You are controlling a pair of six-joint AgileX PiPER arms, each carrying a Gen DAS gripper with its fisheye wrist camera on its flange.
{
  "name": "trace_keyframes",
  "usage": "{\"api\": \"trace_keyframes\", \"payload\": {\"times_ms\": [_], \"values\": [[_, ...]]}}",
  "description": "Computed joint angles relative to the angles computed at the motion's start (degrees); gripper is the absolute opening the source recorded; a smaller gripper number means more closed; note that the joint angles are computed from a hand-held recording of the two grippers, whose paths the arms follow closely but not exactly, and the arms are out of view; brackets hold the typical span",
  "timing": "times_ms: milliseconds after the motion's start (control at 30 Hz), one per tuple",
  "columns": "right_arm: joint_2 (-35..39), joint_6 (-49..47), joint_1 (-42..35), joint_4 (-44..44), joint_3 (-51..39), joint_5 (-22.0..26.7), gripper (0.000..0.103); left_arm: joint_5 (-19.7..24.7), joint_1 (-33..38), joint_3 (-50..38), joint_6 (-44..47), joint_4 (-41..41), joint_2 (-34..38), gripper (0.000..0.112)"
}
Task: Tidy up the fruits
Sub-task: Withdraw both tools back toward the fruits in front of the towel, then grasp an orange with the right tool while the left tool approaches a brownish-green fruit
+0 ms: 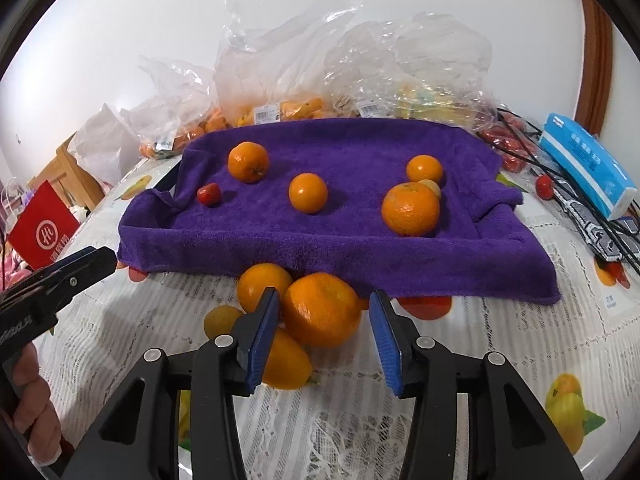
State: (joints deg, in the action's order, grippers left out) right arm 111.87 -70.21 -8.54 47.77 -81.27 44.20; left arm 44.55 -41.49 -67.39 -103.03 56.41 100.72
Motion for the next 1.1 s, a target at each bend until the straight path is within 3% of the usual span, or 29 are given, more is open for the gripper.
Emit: {"api": "trace_keyframes", "payload": {"times_ms": [233, 333, 467, 833, 1000, 1100], "values": [[0.67, -0.31, 1.16, -0.18, -0.74, -0.06, 0.063, -0.23, 0.44, -0.19, 0.80, -1.03, 0.11, 0.048], [1.12, 0.08, 0.94, -0.40, -1.37, 0.90, 0.063, -0.82, 0.99, -0.03, 1.11, -1.78, 0.08, 0.048], [0.65, -2.00, 0.04, 0.47, -0.61, 1.56, 0.043, -1.41, 1.43, 0.16, 1.46, -2.38, -0.04, 0.048], [-0.88, -6.00, -1.80, 3.69, 1.66, 1.12, 0.035, -0.47, 1.82, -1.71, 4.80, -5.20, 1.54, 0.048], [-0.27, -4.36, -1.30, 2.06, 0.82, 1.00, 0.039, -0.17, 1.72, -2.25, 5.68, -5.72, 1.97, 0.048], [0.38, -2.50, -1.26, 1.23, -0.05, 0.88, 0.052, -0.30, 1.74, -2.28, 5.84, -5.83, 2.06, 0.048]]}}
